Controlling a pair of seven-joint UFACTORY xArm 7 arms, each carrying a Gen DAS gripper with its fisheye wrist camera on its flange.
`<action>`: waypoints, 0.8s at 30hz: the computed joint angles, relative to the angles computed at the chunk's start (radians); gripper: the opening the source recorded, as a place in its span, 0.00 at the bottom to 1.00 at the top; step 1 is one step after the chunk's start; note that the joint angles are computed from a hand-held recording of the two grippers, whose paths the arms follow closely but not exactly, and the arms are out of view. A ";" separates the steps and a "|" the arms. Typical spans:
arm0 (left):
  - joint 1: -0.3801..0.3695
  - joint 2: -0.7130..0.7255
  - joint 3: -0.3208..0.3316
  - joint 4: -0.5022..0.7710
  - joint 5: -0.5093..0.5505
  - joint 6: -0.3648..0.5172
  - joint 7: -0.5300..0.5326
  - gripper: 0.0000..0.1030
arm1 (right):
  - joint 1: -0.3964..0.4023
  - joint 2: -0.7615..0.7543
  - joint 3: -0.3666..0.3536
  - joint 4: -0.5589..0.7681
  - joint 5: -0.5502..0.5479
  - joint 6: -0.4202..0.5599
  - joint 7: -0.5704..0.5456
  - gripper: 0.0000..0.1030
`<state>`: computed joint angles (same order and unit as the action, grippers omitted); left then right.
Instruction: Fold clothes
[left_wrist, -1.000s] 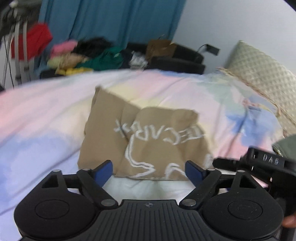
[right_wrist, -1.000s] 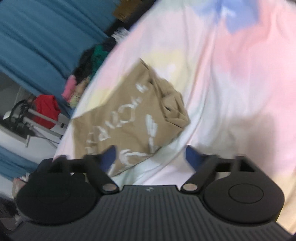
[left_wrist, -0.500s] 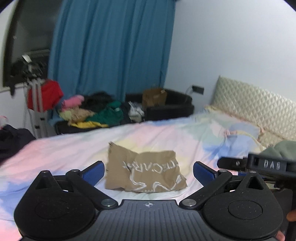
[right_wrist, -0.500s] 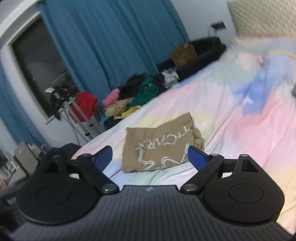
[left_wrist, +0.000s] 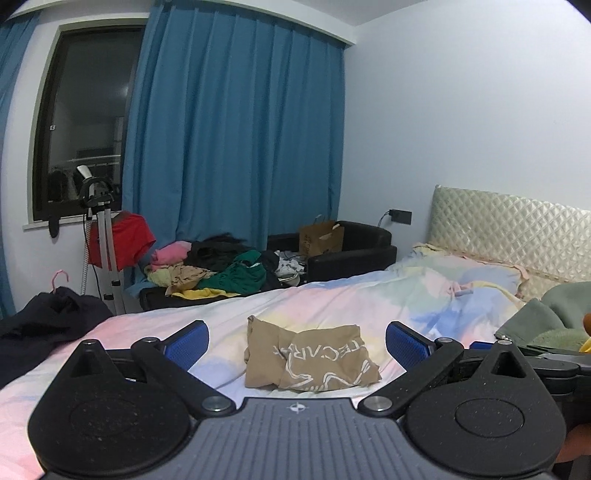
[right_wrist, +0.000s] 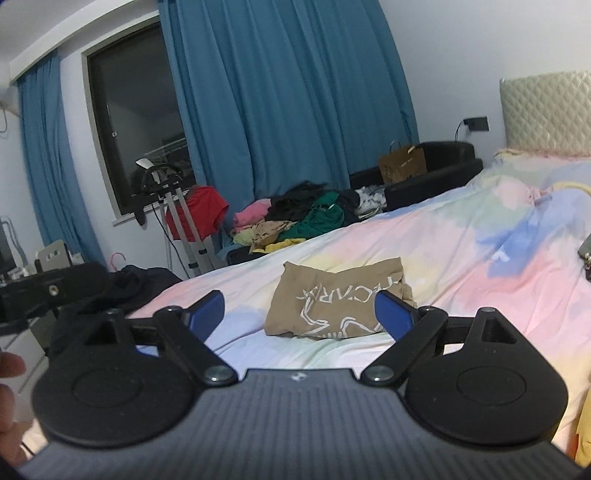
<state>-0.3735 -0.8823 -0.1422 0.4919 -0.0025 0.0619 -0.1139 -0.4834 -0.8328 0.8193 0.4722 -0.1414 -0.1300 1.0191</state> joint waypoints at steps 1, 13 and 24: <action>0.016 -0.007 -0.014 -0.013 0.002 -0.006 -0.007 1.00 | -0.011 -0.017 0.017 -0.007 0.004 -0.006 0.011 0.87; 0.064 0.007 -0.022 -0.125 0.033 -0.112 -0.038 1.00 | -0.148 -0.083 0.200 -0.036 0.006 -0.041 0.088 0.87; 0.121 -0.004 -0.035 -0.219 0.040 -0.214 -0.075 1.00 | -0.252 -0.150 0.313 -0.012 -0.027 -0.054 0.143 0.87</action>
<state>-0.2523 -0.8861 -0.1774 0.2729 0.0377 -0.1520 -0.1893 -0.7357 -0.9828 1.1327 0.4603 -0.1688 -0.1838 1.1622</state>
